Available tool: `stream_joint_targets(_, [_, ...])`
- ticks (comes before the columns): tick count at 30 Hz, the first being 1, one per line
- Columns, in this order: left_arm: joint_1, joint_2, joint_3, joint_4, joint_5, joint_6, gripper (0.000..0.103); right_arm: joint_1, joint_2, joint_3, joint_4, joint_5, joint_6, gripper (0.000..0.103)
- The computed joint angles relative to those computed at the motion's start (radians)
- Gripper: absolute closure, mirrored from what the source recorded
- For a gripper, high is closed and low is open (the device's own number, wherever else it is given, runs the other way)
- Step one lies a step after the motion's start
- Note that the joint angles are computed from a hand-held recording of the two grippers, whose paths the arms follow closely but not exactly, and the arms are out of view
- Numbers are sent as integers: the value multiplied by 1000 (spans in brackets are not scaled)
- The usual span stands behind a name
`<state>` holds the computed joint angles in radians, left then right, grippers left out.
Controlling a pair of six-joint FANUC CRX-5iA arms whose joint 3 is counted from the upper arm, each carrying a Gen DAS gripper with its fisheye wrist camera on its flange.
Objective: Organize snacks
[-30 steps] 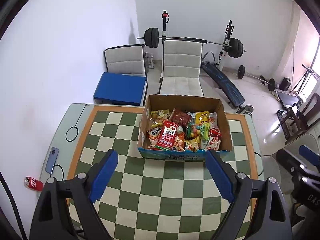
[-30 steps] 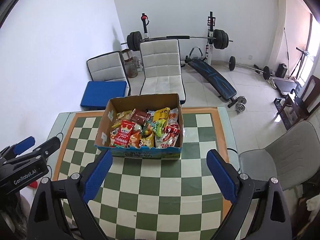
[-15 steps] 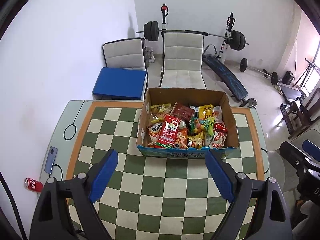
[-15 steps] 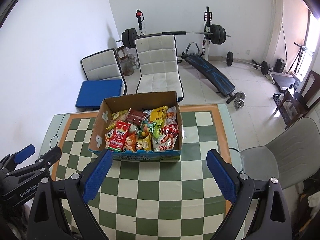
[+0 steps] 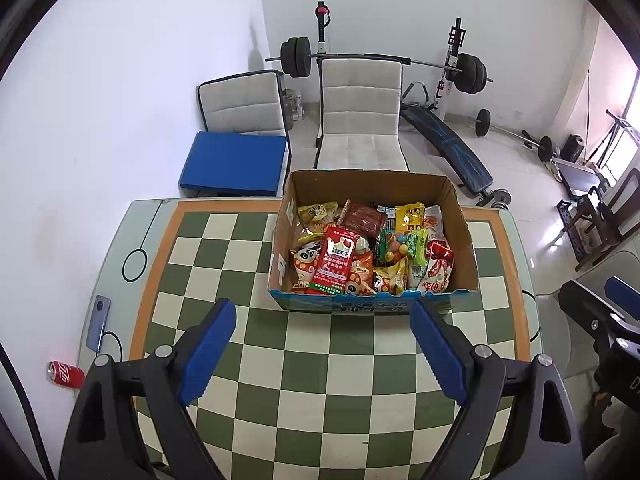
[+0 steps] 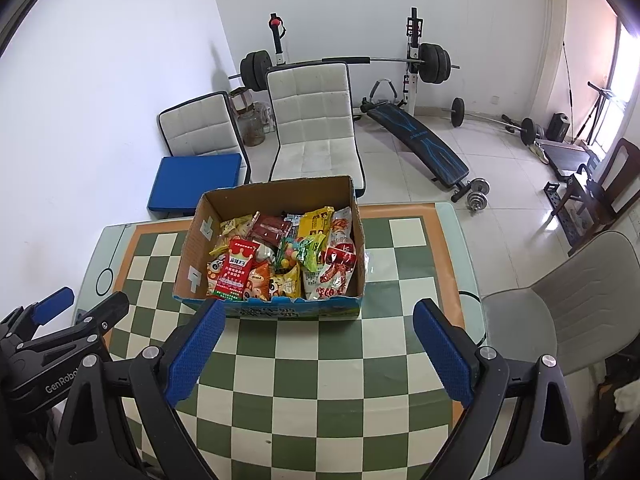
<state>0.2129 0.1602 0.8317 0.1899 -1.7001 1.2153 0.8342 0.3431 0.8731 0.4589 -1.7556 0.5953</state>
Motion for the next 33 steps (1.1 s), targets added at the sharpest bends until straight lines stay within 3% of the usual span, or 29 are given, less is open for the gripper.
stream_joint_targets(33, [-3, 16, 5, 19, -1, -23, 14, 0, 1, -20, -16, 8, -24, 6])
